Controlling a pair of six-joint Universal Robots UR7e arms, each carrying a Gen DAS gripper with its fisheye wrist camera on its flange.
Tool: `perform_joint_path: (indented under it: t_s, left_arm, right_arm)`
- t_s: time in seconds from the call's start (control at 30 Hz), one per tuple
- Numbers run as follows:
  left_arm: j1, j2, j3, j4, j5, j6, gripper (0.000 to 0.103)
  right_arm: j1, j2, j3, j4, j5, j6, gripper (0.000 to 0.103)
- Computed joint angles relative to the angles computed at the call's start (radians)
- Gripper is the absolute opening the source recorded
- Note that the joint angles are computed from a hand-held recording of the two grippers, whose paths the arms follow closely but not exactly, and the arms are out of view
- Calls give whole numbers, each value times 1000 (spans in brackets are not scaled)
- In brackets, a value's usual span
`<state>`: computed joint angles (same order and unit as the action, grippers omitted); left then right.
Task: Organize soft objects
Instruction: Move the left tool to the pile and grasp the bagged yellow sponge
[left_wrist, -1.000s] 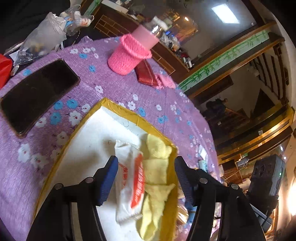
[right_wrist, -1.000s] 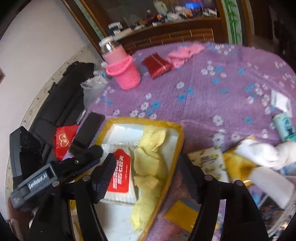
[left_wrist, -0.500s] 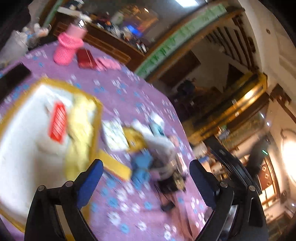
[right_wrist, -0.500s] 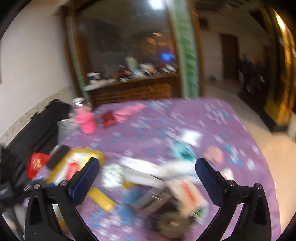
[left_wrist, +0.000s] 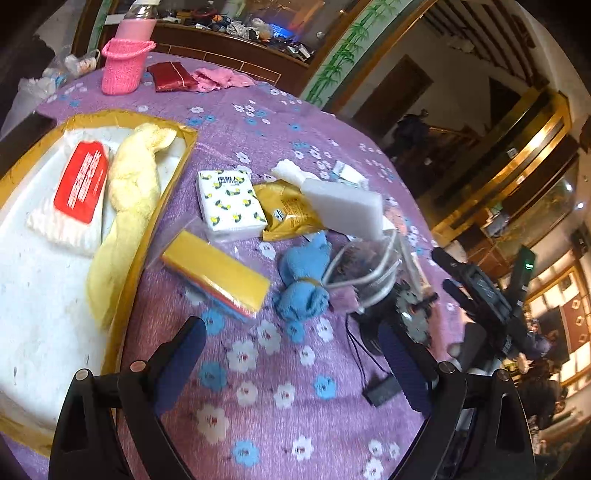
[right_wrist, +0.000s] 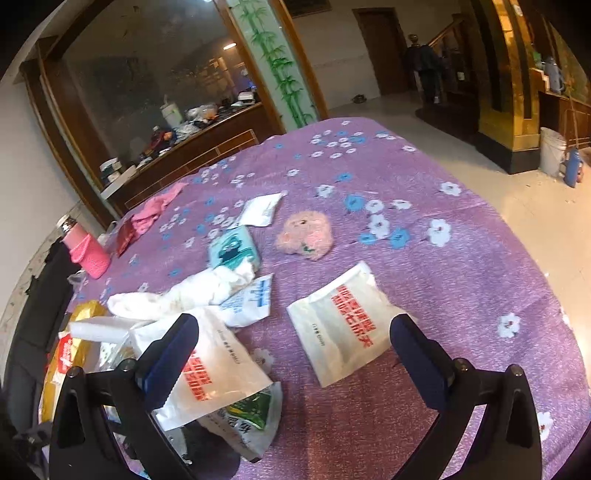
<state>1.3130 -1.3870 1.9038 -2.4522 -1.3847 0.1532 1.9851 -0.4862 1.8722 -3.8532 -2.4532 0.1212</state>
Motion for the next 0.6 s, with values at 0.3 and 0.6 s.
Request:
perform_joint_path:
  t_s: [0.3, 0.6]
  left_arm:
    - [9, 76, -23, -9, -12, -54, 96]
    - [19, 111, -52, -34, 69, -176, 96]
  right_arm:
    - [7, -4, 15, -16, 35, -13, 103]
    - [-4, -25, 47, -24, 83, 34, 103]
